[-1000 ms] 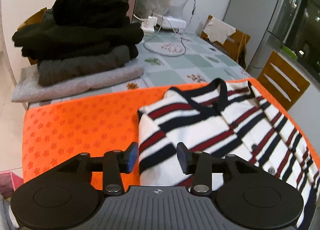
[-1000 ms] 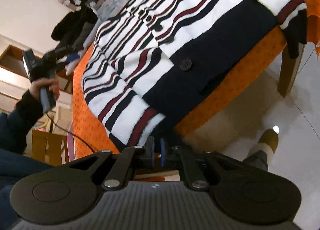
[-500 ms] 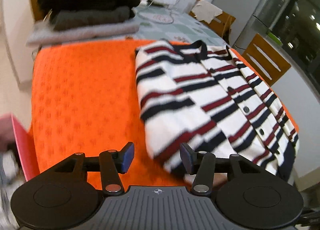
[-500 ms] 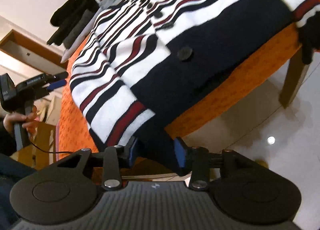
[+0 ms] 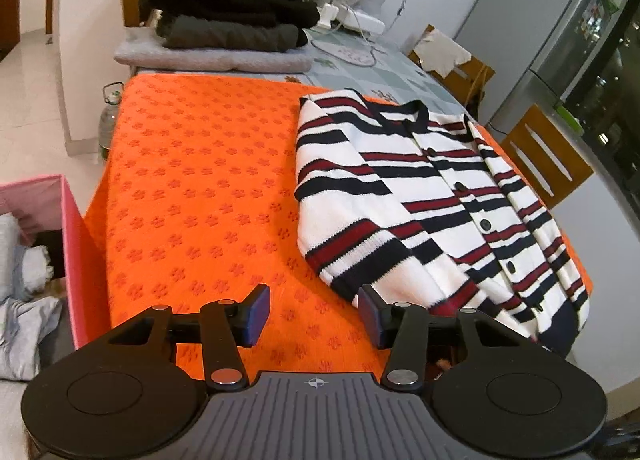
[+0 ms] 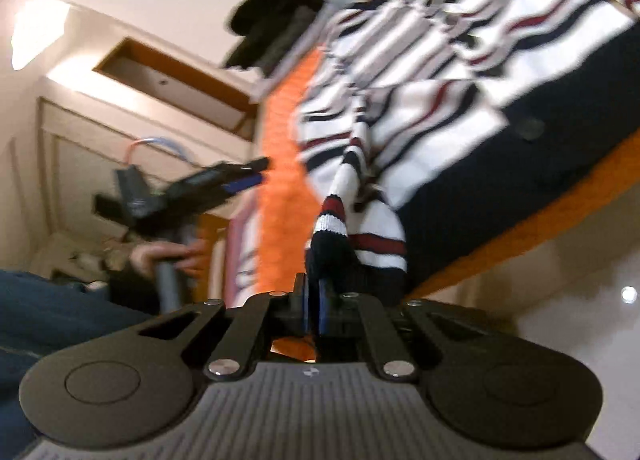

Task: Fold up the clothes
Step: 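Open the right gripper and release the cuff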

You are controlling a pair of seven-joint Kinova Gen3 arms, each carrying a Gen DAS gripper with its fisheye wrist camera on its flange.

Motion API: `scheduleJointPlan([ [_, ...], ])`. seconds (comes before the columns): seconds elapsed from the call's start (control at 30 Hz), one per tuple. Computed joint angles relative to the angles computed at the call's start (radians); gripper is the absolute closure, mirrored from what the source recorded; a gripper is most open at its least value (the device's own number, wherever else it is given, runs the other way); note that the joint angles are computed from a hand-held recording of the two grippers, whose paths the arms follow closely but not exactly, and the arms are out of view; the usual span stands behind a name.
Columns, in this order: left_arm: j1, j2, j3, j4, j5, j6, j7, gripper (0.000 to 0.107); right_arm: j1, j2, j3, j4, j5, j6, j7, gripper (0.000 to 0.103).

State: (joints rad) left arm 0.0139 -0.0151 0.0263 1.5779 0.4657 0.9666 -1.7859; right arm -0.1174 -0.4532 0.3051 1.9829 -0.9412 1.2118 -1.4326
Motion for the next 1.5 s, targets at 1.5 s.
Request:
scheduleJointPlan([
  [1.5,-0.123,0.555,0.121,-0.717,0.036,0.268,-0.127,0.057,0.261,0.117,-1.082,-0.265,1.042,-0.209,-0.949,0.061],
])
